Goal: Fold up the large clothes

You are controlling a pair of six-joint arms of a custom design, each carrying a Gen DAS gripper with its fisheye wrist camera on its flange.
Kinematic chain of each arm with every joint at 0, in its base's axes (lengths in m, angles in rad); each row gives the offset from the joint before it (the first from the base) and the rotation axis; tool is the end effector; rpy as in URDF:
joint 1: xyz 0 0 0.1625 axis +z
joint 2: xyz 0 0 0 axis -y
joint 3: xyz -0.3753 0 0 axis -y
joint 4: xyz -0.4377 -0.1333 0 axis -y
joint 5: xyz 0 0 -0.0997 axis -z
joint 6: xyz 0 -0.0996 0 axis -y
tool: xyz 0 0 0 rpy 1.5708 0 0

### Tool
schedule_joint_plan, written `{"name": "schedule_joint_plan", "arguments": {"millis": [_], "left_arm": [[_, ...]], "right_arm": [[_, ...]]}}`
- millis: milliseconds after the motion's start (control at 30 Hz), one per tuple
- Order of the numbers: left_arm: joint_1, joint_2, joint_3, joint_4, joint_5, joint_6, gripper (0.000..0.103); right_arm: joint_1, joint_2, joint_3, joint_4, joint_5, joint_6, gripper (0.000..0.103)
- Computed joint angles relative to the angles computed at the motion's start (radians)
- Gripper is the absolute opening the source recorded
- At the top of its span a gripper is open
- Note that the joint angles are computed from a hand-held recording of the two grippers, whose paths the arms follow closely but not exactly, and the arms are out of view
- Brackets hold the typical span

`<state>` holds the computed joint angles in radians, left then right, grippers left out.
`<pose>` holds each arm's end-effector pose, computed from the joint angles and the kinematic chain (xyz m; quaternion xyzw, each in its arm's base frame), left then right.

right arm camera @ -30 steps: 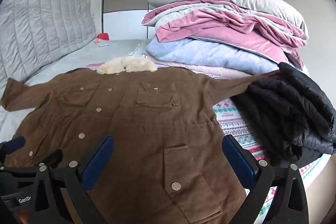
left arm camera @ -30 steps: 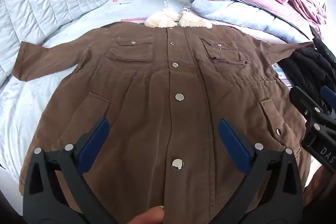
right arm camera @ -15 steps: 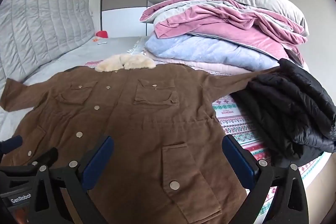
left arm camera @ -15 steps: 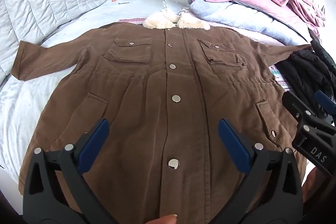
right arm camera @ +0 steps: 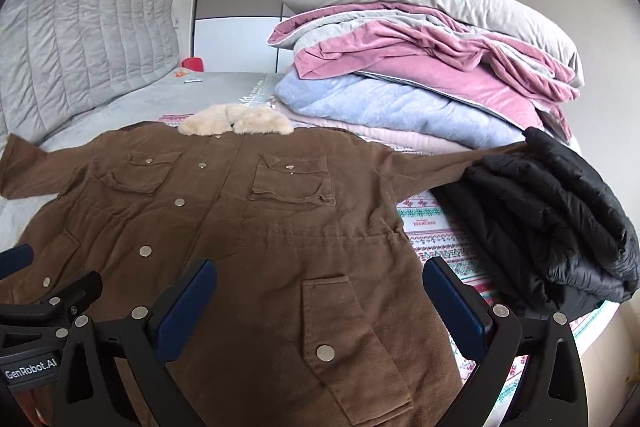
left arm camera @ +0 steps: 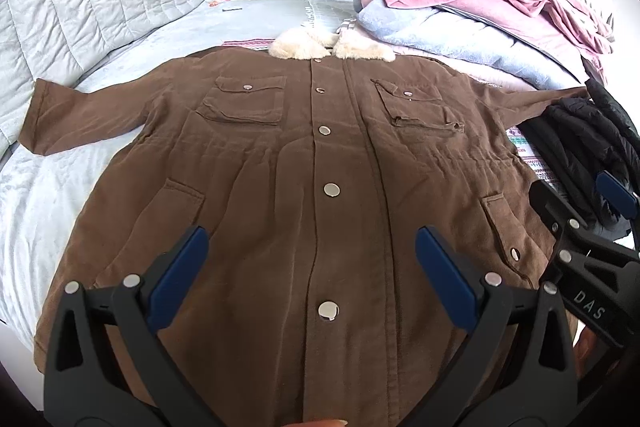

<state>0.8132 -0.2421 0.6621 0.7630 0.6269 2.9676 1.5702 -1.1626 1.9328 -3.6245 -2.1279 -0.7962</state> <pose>-0.3213 -0.6511 -0.0178 0.1675 0.8622 -0.3537 0.3215 0.0803 -0.5725 0.2739 0.1466 -0.7738 0.4450 0.4263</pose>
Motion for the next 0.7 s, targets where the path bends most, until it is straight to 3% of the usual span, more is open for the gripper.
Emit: {"name": "schedule_joint_plan", "arguments": {"millis": [700], "left_arm": [[-0.003,-0.005,0.007,-0.025,-0.018,0.009,0.103]], "right_arm": [[-0.003,0.016,-0.009,-0.027,-0.021,-0.019,0.103]]}}
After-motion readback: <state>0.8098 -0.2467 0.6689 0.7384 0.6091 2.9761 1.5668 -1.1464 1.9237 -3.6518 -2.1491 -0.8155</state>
